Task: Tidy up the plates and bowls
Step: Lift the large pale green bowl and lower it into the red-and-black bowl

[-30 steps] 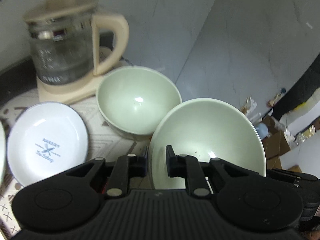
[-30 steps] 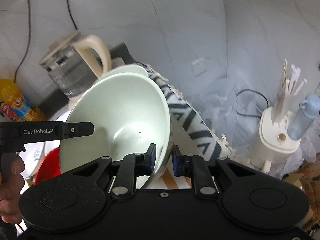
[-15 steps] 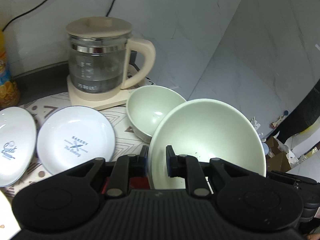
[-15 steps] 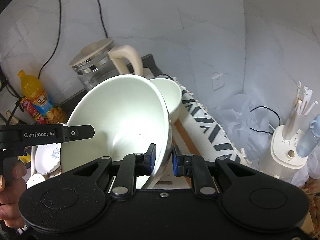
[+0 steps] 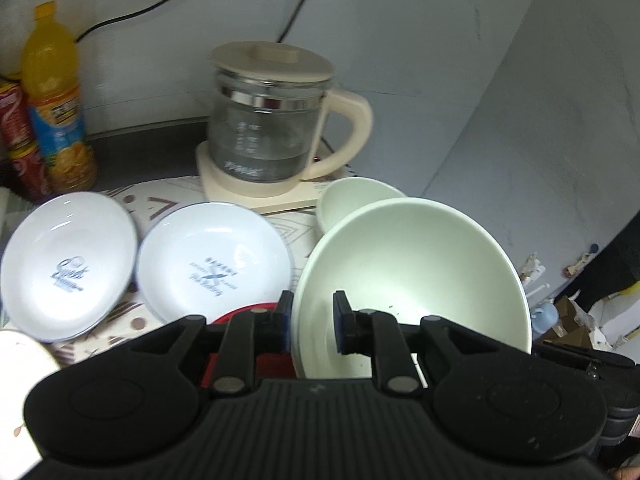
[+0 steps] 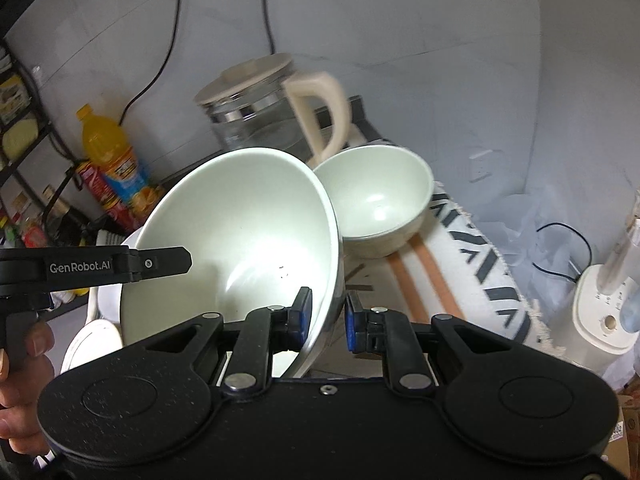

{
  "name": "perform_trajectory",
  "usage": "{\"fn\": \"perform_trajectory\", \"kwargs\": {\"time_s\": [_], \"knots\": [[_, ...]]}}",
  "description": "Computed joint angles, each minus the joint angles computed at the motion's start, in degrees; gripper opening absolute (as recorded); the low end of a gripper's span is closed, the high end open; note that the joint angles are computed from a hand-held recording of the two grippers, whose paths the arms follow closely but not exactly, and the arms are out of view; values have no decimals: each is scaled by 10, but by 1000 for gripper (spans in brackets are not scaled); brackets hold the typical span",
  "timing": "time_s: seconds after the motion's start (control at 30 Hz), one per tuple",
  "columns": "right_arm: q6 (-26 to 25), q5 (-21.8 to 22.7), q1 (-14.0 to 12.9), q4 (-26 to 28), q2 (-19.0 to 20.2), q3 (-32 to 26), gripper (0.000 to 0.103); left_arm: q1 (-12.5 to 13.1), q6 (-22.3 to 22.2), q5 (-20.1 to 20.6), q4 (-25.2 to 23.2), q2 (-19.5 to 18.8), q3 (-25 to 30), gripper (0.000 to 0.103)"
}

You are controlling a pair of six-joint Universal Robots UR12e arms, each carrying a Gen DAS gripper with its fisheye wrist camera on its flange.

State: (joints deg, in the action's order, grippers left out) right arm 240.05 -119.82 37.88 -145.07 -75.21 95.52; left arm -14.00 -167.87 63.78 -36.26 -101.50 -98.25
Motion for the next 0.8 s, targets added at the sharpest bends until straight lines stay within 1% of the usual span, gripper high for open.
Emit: {"fn": "perform_trajectory", "kwargs": {"time_s": [0.13, 0.23, 0.37, 0.7, 0.8], "knots": [[-17, 16, 0, -5, 11, -11, 17, 9, -15, 9, 7, 4, -6, 18], [-26, 28, 0, -10, 16, -16, 17, 17, -22, 7, 2, 6, -9, 18], [-34, 39, 1, -10, 24, -24, 17, 23, -33, 16, 0, 10, -14, 18], [-45, 67, 2, 9, 39, -40, 18, 39, -50, 21, -21, 17, -28, 19], [-49, 72, 2, 26, 41, -45, 18, 42, -54, 19, -34, 17, -30, 19]]}}
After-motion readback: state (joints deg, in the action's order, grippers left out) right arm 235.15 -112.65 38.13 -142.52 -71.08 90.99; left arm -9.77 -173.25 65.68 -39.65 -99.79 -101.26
